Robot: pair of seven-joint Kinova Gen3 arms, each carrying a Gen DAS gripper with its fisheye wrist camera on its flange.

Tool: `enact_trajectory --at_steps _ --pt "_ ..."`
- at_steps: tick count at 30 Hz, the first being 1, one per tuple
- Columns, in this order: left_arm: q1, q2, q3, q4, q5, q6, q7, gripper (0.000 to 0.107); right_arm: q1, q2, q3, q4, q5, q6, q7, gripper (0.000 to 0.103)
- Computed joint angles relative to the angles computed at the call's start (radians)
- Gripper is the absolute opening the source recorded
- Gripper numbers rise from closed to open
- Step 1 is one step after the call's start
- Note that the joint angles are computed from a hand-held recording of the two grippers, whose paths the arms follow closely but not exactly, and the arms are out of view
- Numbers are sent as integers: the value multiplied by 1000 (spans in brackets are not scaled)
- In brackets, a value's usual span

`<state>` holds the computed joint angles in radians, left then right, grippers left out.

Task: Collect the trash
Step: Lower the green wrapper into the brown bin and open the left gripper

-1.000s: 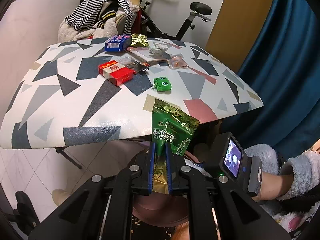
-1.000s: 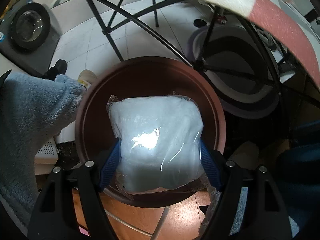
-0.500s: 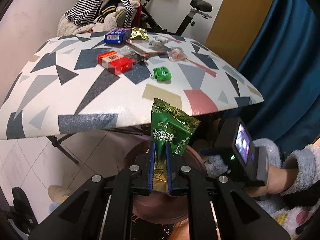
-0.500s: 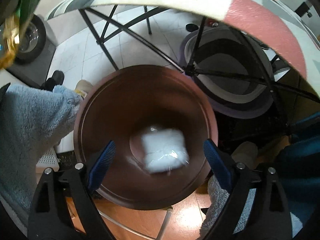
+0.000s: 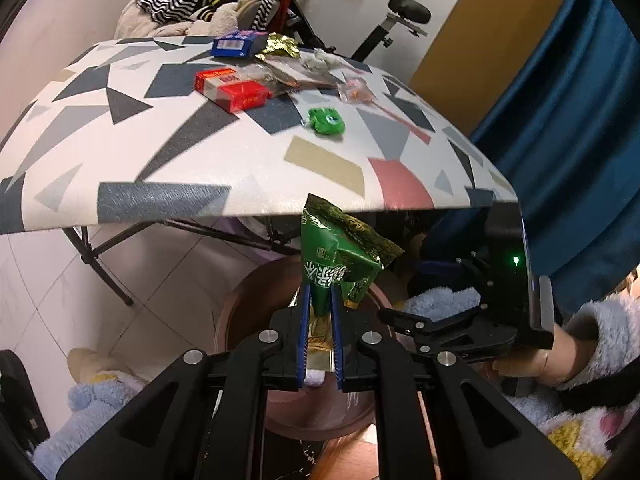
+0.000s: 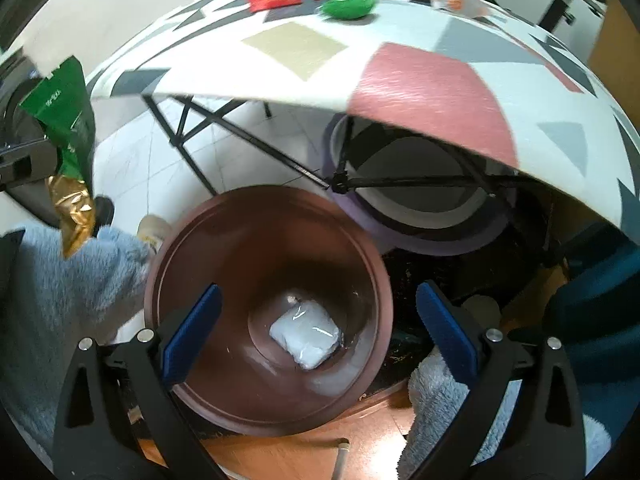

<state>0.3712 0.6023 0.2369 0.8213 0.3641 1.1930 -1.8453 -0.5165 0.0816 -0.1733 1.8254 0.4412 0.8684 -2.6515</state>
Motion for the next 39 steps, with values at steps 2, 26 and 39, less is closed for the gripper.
enact_trajectory --at_steps 2,26,39 --pt "-14 20 7 -48 21 24 19 10 4 -10 4 10 2 -5 -21 96" --pt "10 10 -30 48 -47 -55 -73 10 13 -6 0 10 -2 -2 -31 97" --pt "18 -26 -26 112 -99 -111 -53 76 7 -1 3 5 -3 1 -30 97"
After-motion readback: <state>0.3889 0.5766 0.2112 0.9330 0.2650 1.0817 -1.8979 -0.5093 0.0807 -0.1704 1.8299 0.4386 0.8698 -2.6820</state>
